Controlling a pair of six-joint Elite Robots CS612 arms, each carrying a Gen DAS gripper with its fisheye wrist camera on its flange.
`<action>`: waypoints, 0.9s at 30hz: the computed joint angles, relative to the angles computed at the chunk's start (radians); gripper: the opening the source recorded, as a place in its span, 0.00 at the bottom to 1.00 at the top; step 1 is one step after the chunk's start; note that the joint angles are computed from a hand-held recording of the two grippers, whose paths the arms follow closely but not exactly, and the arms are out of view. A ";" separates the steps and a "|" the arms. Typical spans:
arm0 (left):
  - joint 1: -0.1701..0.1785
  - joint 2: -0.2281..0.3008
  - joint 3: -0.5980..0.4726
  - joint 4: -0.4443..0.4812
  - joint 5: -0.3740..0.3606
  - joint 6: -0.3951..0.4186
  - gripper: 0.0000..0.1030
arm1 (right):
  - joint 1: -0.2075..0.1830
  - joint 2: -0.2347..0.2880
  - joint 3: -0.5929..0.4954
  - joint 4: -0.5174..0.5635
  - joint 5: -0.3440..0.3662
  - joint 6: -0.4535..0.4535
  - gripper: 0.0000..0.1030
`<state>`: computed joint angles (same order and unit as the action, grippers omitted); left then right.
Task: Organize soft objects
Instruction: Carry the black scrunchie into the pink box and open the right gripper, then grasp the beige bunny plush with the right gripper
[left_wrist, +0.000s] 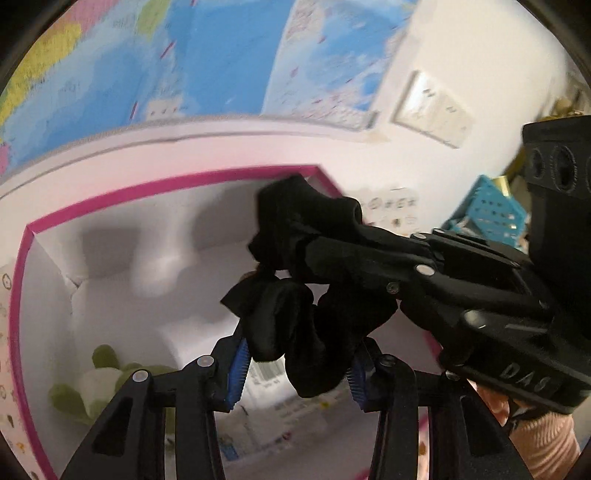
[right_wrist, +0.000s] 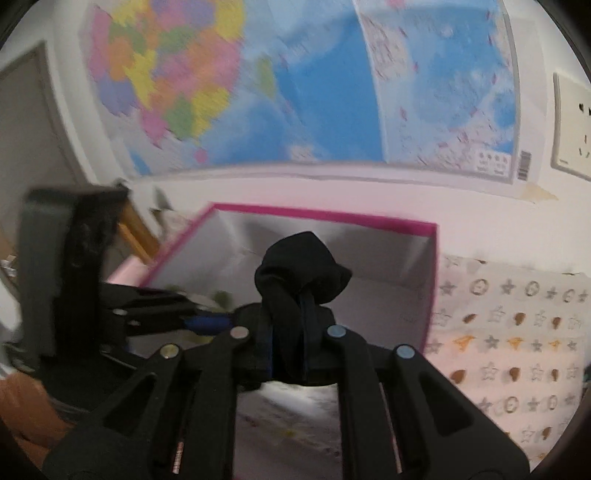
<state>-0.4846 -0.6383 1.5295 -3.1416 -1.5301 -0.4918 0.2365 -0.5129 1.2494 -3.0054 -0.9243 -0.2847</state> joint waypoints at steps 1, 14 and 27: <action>0.000 0.003 -0.010 0.033 0.009 -0.010 0.46 | 0.008 0.003 -0.007 0.012 -0.066 -0.003 0.22; -0.027 -0.037 0.094 -0.118 0.022 0.015 0.53 | -0.021 -0.070 0.138 -0.043 -0.138 0.002 0.35; -0.090 -0.114 0.306 -0.399 0.047 0.039 0.59 | -0.099 -0.193 0.405 -0.187 0.215 -0.027 0.42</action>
